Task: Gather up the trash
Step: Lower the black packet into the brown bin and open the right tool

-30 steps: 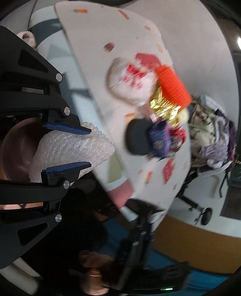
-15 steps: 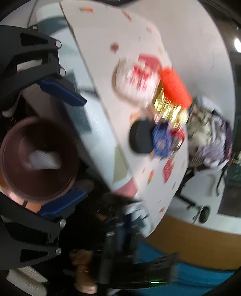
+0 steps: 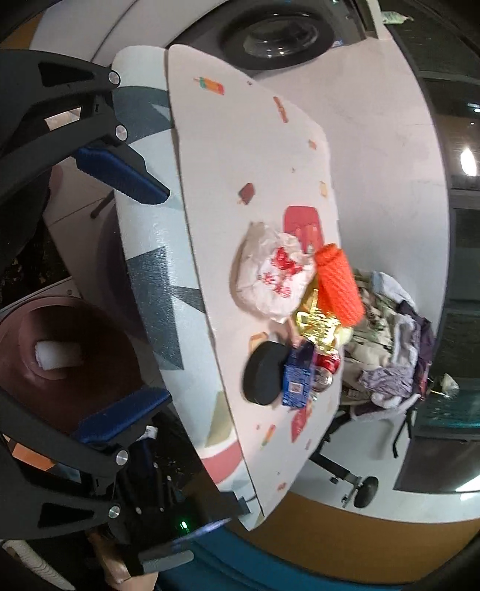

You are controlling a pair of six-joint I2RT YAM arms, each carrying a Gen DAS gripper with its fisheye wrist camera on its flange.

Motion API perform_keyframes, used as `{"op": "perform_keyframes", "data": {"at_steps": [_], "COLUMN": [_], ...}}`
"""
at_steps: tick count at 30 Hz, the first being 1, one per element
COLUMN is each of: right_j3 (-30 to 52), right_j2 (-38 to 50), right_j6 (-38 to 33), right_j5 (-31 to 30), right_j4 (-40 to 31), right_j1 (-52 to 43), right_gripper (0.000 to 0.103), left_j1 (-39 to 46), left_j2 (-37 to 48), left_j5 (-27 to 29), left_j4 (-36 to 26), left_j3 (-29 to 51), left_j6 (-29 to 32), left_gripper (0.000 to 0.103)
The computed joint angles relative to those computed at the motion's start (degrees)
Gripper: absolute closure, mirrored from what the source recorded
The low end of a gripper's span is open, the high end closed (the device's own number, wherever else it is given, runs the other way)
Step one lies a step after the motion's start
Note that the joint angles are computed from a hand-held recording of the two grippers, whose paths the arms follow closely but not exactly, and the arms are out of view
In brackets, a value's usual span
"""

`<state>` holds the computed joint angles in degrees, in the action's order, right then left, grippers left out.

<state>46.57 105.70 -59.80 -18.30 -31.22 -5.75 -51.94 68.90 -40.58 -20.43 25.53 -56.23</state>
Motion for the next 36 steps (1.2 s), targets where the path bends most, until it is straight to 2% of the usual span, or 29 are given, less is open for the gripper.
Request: {"op": "perform_keyframes", "data": {"at_steps": [7,9,10,12,14,17,20,24,32,36], "right_j3": [-2.87,-3.30,-3.80,-3.81,-4.16,-4.80,-5.01,-5.04,-2.50,1.54], "right_j2": [0.41,0.06,0.38,0.52,-0.59,-2.59,-4.47,-6.24,-9.49,-7.26], "right_j6": [0.16,-0.21,0.12,0.44,0.68,0.34,0.11,0.68,-1.00,-0.57], "right_j5": [4.54,5.04,5.09,5.01,4.00,1.06,-1.48,-4.54,-15.84,-20.78], "right_j4": [2.59,2.65,3.65,3.78,4.27,5.23,5.82,6.37,3.17,-0.28], "right_j1": [3.95,4.22,4.45,4.05,3.37,2.02,0.49,-1.19,-6.64,-9.26], "right_gripper": [0.063,0.059,0.055,0.029,0.018,0.010,0.006,0.006,0.006,0.006], "left_j1": [-0.36,-0.34,-0.27,0.34,0.64,1.17,1.87,2.30,2.39,2.49], "left_j2": [1.23,2.18,2.49,2.57,2.05,1.62,1.51,0.50,0.59,0.54], "left_j5": [0.77,1.02,1.17,1.77,1.90,2.32,2.92,3.07,3.09,3.14], "left_j4": [2.52,2.49,2.44,2.72,3.04,2.98,2.93,3.42,3.43,3.47], "left_j3": [-0.13,0.35,0.51,0.46,0.09,-0.24,-0.53,-1.25,-1.35,-1.34], "left_j6": [1.87,1.88,1.83,2.00,1.92,1.60,1.13,0.99,0.74,0.88], "left_gripper": [0.006,0.006,0.006,0.006,0.006,0.006,0.006,0.006,0.006,0.006]}}
